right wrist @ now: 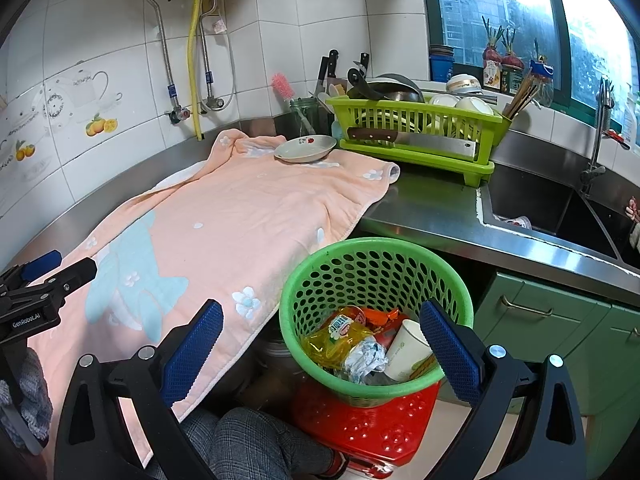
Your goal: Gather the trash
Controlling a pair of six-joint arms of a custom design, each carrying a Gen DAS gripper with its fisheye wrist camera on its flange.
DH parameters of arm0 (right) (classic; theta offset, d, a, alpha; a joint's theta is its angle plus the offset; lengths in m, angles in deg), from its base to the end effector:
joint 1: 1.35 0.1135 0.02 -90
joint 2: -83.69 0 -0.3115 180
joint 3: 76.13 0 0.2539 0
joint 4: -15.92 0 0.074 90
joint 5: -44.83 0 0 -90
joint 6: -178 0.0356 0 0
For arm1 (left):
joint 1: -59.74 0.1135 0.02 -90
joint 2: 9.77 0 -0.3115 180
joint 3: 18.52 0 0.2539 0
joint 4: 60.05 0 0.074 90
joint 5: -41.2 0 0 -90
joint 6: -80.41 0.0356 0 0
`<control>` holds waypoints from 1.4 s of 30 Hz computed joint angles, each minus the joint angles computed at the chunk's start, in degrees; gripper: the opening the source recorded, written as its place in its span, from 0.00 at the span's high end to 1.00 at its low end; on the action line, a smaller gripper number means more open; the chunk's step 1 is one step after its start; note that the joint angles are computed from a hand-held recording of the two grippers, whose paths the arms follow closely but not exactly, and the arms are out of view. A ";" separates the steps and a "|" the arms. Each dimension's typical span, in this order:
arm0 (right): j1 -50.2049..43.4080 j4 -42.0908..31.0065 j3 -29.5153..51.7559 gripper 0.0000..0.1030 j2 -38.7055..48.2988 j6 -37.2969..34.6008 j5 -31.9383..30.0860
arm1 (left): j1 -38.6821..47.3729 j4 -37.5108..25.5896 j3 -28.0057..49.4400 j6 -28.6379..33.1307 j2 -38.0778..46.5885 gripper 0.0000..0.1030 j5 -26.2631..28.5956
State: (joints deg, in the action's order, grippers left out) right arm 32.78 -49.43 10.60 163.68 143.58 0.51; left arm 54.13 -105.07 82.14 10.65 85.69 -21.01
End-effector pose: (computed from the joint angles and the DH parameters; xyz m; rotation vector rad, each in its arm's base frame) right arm 0.2374 0.1301 0.3657 0.6662 2.1163 -0.2212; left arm 0.3801 -0.0540 0.3790 0.7363 2.0755 -0.4063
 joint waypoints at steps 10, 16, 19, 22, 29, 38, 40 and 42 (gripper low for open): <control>0.30 -0.28 0.28 0.07 0.28 0.41 0.25 | -0.08 0.14 -0.33 -0.07 -0.20 0.05 -0.03; 0.43 -0.31 0.46 0.07 0.39 0.46 0.24 | -0.04 0.04 -0.36 0.00 -0.23 0.05 -0.04; 0.57 -0.29 0.48 0.07 0.43 0.52 0.39 | -0.15 0.18 -0.56 -0.01 -0.36 0.05 -0.19; 0.68 -0.44 0.55 0.07 0.47 0.68 0.39 | -0.17 0.15 -0.52 -0.04 -0.31 0.05 -0.20; 0.78 -0.53 0.68 0.07 0.51 0.91 0.54 | -0.26 0.15 -0.73 -0.05 -0.43 0.05 -0.27; 0.93 -0.73 0.70 0.07 0.56 1.33 0.64 | -0.68 1.26 -2.09 -0.50 -1.03 0.05 -0.57; 0.94 -0.64 0.68 0.07 0.58 1.44 0.69 | -0.82 1.61 -2.20 -0.43 -1.06 0.05 -0.80; 0.99 -0.67 0.75 0.07 0.70 1.43 0.80 | -0.89 1.38 -2.10 -0.25 -1.03 0.05 -0.61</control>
